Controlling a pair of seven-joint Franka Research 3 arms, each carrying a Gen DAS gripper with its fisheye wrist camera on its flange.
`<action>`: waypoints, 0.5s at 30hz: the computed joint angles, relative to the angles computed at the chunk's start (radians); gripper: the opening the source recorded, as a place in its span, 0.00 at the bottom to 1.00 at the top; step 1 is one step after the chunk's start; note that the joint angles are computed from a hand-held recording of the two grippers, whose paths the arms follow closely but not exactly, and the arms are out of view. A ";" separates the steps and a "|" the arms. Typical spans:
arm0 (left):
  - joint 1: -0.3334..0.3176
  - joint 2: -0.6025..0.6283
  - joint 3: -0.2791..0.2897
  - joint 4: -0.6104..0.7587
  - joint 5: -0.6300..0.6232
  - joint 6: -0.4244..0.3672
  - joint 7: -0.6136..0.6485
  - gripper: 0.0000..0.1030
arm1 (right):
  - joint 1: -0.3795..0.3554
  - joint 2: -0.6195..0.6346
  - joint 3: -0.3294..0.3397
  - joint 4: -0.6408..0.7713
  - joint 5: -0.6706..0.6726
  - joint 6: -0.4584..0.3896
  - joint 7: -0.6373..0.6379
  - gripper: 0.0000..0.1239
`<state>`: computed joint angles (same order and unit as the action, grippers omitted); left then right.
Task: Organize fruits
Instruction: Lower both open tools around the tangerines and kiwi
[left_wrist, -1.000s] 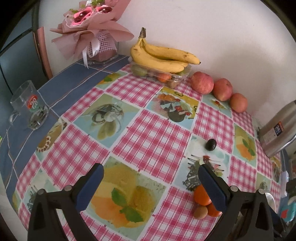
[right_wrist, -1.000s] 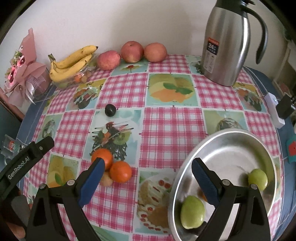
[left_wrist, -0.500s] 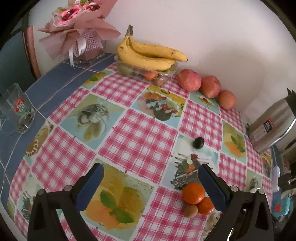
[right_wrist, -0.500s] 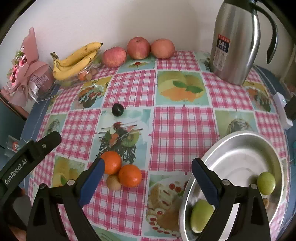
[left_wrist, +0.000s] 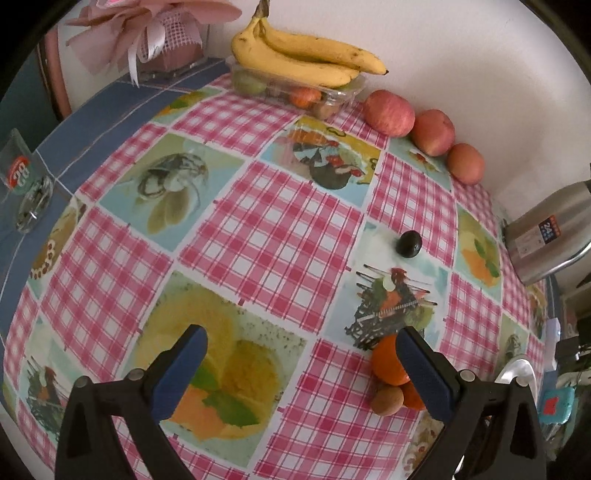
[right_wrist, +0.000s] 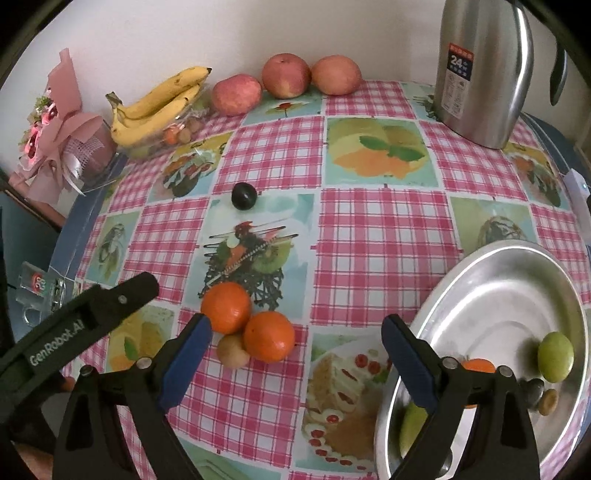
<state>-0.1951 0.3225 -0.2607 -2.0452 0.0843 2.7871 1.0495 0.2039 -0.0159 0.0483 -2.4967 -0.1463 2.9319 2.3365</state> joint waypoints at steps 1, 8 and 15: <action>0.008 0.002 -0.006 0.000 -0.011 0.000 0.008 1.00 | 0.005 0.007 0.001 -0.002 0.052 0.013 -0.041 0.55; 0.031 0.016 -0.034 0.004 -0.074 -0.010 0.048 1.00 | 0.030 0.044 0.006 0.006 0.271 0.041 -0.216 0.41; 0.049 0.032 -0.060 0.013 -0.139 -0.011 0.089 1.00 | 0.040 0.068 0.036 0.015 0.561 0.078 -0.449 0.36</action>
